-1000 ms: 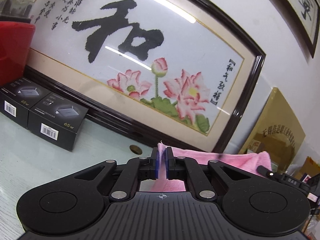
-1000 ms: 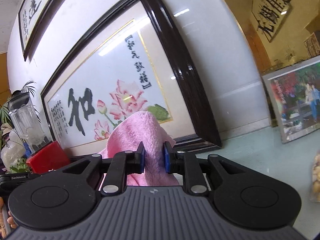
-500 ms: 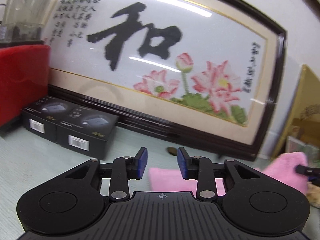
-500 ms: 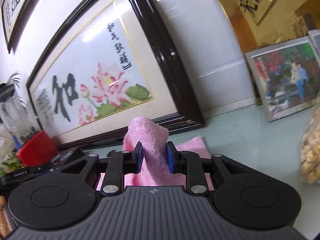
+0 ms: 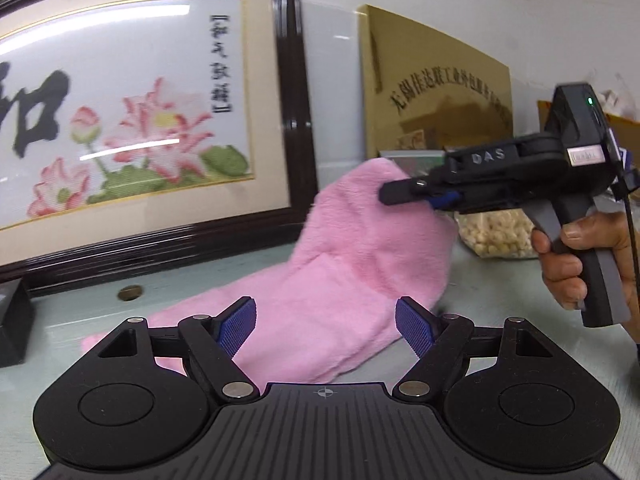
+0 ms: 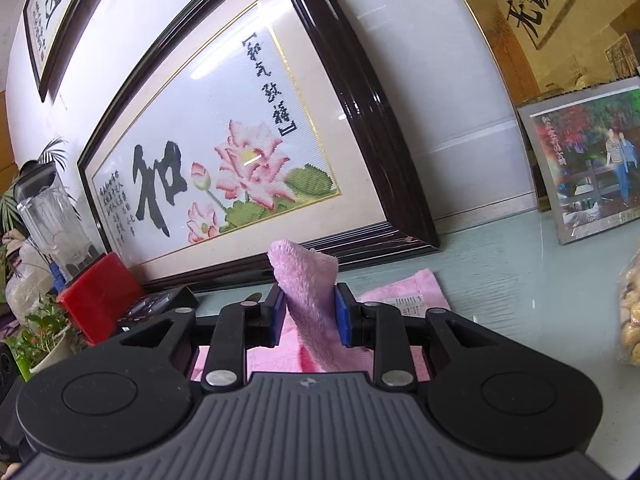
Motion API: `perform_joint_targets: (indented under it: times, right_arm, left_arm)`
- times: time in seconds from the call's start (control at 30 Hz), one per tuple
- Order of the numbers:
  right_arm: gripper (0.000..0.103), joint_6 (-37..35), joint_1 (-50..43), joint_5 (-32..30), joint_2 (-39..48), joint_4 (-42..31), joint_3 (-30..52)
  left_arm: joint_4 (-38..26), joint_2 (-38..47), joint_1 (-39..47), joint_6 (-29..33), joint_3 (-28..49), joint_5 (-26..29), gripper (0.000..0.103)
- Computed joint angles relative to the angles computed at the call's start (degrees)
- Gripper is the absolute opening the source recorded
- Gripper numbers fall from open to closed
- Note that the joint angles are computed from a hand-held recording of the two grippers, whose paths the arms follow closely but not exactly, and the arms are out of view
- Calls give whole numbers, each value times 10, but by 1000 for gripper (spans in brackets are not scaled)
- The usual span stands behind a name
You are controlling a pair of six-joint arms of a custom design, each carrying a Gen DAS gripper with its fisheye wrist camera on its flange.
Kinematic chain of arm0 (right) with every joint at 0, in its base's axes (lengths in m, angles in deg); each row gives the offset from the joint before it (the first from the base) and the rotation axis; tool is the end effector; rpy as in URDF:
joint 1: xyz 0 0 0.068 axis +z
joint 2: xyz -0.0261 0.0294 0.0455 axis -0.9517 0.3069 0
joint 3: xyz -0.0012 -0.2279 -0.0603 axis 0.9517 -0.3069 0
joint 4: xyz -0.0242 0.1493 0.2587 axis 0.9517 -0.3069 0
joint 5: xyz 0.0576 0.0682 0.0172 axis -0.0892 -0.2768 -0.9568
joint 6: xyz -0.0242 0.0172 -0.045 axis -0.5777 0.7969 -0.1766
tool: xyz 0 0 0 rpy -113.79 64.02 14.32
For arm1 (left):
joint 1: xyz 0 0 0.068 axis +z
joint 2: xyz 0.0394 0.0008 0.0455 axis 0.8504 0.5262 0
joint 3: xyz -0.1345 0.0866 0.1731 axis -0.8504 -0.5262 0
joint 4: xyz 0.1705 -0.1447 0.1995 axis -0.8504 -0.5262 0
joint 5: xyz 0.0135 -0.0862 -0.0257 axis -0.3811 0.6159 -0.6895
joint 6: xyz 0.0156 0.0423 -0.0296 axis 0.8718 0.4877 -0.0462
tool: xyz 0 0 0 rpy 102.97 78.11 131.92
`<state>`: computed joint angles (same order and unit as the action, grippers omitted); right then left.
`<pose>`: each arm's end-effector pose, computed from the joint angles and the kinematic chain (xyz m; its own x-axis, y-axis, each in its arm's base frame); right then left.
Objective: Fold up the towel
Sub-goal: 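Lift the towel edges with both grippers and carry them over the towel, then open the right gripper, then the left, releasing the folded towel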
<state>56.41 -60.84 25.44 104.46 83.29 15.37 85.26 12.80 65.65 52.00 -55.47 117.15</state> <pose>0.3637 0.0892 0.1676 -0.5476 0.1831 -0.8165 -0.4338 0.7723 0.4641 0.2729 0.0171 0.1391 -0.3669 0.2091 -0.9065 0.4614 0.8870 0.0179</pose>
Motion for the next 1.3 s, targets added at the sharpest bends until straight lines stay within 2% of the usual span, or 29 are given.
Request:
perform_joint_targets:
  times: [0.07, 0.13, 0.23, 0.4, 0.5, 0.53, 0.57, 0.63, 0.67, 0.73, 0.93, 1.07, 1.17, 1.3]
  right_arm:
    - [40, 1, 1, 2, -2, -5, 0]
    - [47, 3, 1, 2, -5, -6, -1]
    - [48, 0, 2, 2, -11, -4, -6]
    - [50, -6, 6, 9, -17, -5, -9]
    - [52, -7, 6, 14, -19, -3, -12]
    - [54, -7, 6, 17, -19, -2, -12]
    - [54, -7, 6, 18, -18, -3, -12]
    - [55, -9, 6, 22, -15, -5, -10]
    - [56, -10, 6, 25, -13, -7, -8]
    - [58, -12, 6, 33, -8, -10, -5]
    - [62, 1, -2, 30, 3, -2, -5]
    - [65, 3, -6, 20, 7, -1, -3]
    - [66, 9, -11, 4, 10, -2, -2]
    - [69, 39, -29, -48, 12, 9, -2]
  left_arm:
    - [2, 22, -31, 0, 13, -40, 66]
    - [14, 54, -68, -2, 27, -104, 64]
    - [28, 97, -99, -3, 47, -150, 59]
    - [29, 146, -118, -27, 79, -173, 58]
    - [28, 165, -132, -28, 88, -202, 51]
    - [26, 168, -133, -30, 91, -207, 44]
    - [27, 168, -132, -33, 90, -206, 33]
    - [30, 168, -126, -43, 90, -202, 21]
    - [27, 170, -121, -47, 92, -192, 10]
    - [22, 171, -114, -53, 95, -178, 7]
    - [33, 128, -114, -65, 65, -185, 5]
    - [49, 52, -90, -99, 19, -146, 5]
    - [57, -67, -68, -108, -54, -102, 5]
    - [-18, -276, 78, -102, -144, 90, 5]
